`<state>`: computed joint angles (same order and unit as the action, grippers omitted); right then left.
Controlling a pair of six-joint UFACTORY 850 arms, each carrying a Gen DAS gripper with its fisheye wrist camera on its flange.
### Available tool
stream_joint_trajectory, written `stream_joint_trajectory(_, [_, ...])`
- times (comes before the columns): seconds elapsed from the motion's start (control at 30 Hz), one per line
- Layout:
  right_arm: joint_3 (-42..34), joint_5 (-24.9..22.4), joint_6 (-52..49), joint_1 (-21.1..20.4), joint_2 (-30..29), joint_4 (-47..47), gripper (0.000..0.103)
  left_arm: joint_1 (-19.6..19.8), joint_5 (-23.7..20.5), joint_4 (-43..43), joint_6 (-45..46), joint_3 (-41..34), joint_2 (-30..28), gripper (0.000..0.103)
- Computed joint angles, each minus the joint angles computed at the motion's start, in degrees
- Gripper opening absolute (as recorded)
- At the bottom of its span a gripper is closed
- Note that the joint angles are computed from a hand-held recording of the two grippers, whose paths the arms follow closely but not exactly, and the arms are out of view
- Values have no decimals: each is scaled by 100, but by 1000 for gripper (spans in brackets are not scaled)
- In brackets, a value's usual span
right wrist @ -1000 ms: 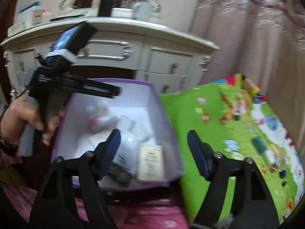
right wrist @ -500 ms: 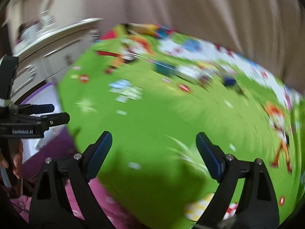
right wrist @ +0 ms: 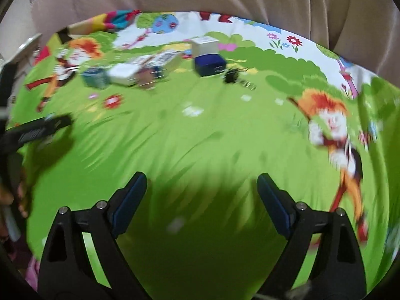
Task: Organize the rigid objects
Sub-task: 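Move both grippers back over the tablecloth, then grasp the black binder clip with the right gripper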
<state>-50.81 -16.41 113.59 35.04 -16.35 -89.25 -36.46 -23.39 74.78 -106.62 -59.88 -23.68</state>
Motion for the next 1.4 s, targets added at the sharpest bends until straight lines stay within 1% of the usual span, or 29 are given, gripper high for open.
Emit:
stream_joint_trajectory(0.07, [-398,375,-919,-423,-341,578,93,18,159,177,-48,39,27,103])
stream_joint_trajectory(0.13, [-790,357,-1408,-637,-637,869,94,51,258,312,-150,83,54,103])
stream_joint_trajectory(0.17, [-1025,486,-1854,-783,-800,1254,94,43,250,310,-150,99,65,103])
stream_joint_trajectory(0.27, [-1775,487,-3312,-1014,-1315,2526,100,51,234,245,-69,34,11,103])
stream_joint_trajectory(0.3, [-1960,460,-3725,-1050,-1439,2922,103,49,235,243,-70,39,16,103])
stream_joint_trajectory(0.33, [-2075,467,-3898,-1074,-1520,3088,103,58,239,224,-45,10,-6,103])
stream_joint_trajectory(0.4, [-2203,468,-3764,-1092,-1613,2943,102,54,238,226,-50,28,11,103])
stream_joint_trajectory(0.43, [-2149,516,-3484,-1074,-1577,2598,92,53,238,228,-54,34,15,103])
stream_joint_trajectory(0.47, [-2034,611,-3016,-1049,-1488,2013,79,51,237,228,-55,42,23,103])
stream_joint_trajectory(0.5, [-1900,671,-2524,-1020,-1384,1413,40,52,238,229,-55,43,24,103])
stream_joint_trajectory(0.57, [-1584,627,-1869,-920,-1161,629,39,53,240,222,-47,43,26,103])
stream_joint_trajectory(0.67, [-849,571,-145,-781,-671,-1111,39,54,241,215,-38,42,28,103])
stream_joint_trajectory(0.7, [-558,550,245,-733,-458,-1450,39,57,250,206,-28,42,29,103])
stream_joint_trajectory(0.8, [244,273,1059,-491,125,-2022,39,23,274,23,106,12,29,103])
stream_joint_trajectory(0.83, [460,178,1376,-416,277,-2228,39,0,380,58,9,5,36,103])
stream_joint_trajectory(0.87, [676,85,1472,-323,446,-2193,39,-35,610,53,-35,-17,60,103])
stream_joint_trajectory(0.9, [755,36,1482,-285,500,-2144,39,-86,926,-113,161,-123,21,103])
stream_joint_trajectory(0.93, [798,-19,1423,-239,532,-2031,39,-172,1149,-468,597,-327,-112,103])
stream_joint_trajectory(0.97, [809,-74,1292,-203,544,-1873,39,-273,1134,-1013,1196,-587,-287,103])
stream_joint_trajectory(1.03, [754,-96,1097,-201,505,-1705,39,-438,735,-2103,2376,-1210,-695,103])
stream_joint_trajectory(1.07, [765,-63,1181,-222,513,-1783,39,-519,341,-2398,2736,-1717,-1037,103])
stream_joint_trajectory(1.13, [757,7,1385,-259,501,-1965,39,-524,43,-2682,3065,-2334,-1443,103])
stream_joint_trajectory(1.2, [754,35,1473,-274,496,-2039,40,-458,-261,-3213,3620,-3082,-1900,103])
stream_joint_trajectory(1.23, [747,32,1455,-267,491,-2011,40,-440,-357,-3281,3763,-3295,-2039,102])
stream_joint_trajectory(1.27, [750,34,1477,-268,492,-2030,40,-425,-344,-3189,3795,-3410,-2125,93])
stream_joint_trajectory(1.3, [752,44,1516,-272,493,-2060,40,-432,-200,-2893,3623,-3328,-2078,84])
stream_joint_trajectory(1.33, [755,56,1561,-279,496,-2098,40,-436,10,-2643,3533,-3171,-1983,51])
stream_joint_trajectory(1.37, [756,65,1599,-283,497,-2128,40,-471,254,-2508,3660,-2901,-1809,41])
stream_joint_trajectory(1.4, [763,80,1676,-293,500,-2196,40,-489,452,-2381,3627,-2647,-1645,36])
